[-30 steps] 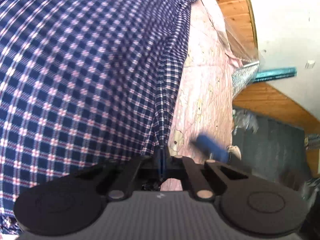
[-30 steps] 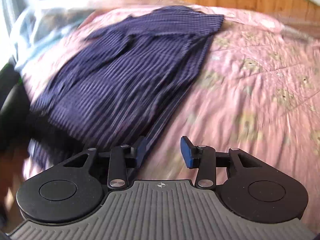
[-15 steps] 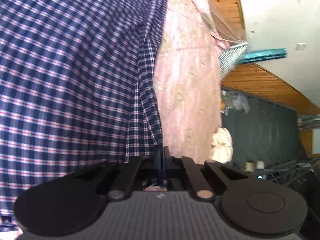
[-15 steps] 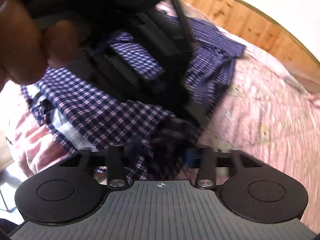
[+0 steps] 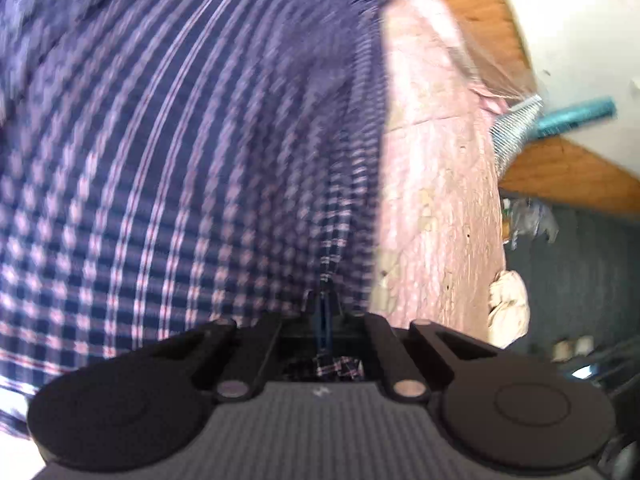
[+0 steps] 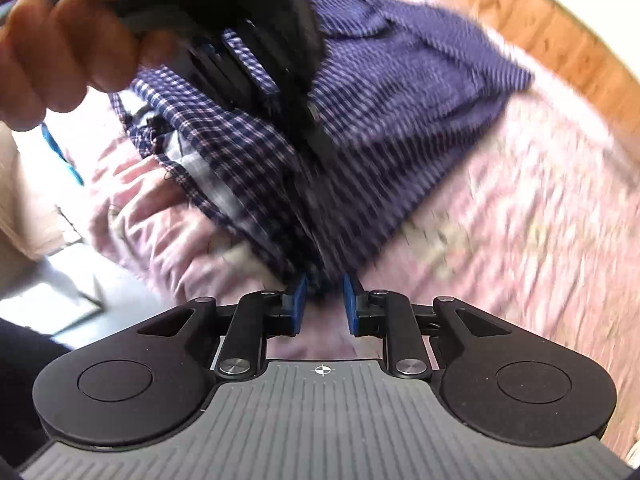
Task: Fold clothes
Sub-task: 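Open the left tool and withdraw both tools from the shirt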
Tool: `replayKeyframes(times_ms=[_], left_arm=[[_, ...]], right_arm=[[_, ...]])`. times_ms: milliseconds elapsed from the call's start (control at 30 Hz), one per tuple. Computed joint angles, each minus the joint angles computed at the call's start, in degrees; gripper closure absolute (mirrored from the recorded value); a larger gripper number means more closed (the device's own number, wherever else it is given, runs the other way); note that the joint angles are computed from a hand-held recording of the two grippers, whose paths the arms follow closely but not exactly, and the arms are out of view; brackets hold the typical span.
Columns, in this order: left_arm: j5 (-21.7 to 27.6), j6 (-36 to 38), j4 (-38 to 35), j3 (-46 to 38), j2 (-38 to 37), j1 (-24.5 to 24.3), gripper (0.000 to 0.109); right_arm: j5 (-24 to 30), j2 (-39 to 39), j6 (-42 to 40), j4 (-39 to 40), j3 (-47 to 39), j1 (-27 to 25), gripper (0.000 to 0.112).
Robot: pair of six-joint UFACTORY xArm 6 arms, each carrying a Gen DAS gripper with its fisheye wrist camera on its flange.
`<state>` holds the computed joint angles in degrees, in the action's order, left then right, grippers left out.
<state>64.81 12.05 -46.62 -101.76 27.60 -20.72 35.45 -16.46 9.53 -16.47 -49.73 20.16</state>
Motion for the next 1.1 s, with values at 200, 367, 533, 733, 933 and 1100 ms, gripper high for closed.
replayKeyframes(times_ms=[200, 367, 533, 733, 933, 1100], left_arm=[[-0.76, 3.47, -1.6, -2.32, -0.06, -1.5, 0.101], [0.92, -1.75, 6.07, -1.64, 1.12, -3.52, 0.102], [6.79, -3.01, 2.35, -0.54, 0.93, -3.33, 0.105], [8.64, 1.47, 1.29, -3.14, -1.77, -1.74, 0.098], [-0.62, -3.55, 8.22, -1.54, -1.86, -1.07, 0.077], [4.45, -1.21, 4.96, -1.94, -1.03, -0.66, 0.101]], right_arm=[[-4.75, 0.97, 2.12, 8.67, -5.32, -8.93, 0.085], [-10.51, 24.13, -8.37, 21.33, -25.34, -13.97, 0.082], [-5.28, 34.61, -21.34, 29.61, -34.73, -15.25, 0.083], [5.3, 22.34, -26.46, 30.62, -24.22, -15.43, 0.074], [-4.89, 16.26, -21.62, 28.79, -16.7, -13.86, 0.072], [-7.55, 19.47, -27.71, 37.04, -16.84, -12.38, 0.075]])
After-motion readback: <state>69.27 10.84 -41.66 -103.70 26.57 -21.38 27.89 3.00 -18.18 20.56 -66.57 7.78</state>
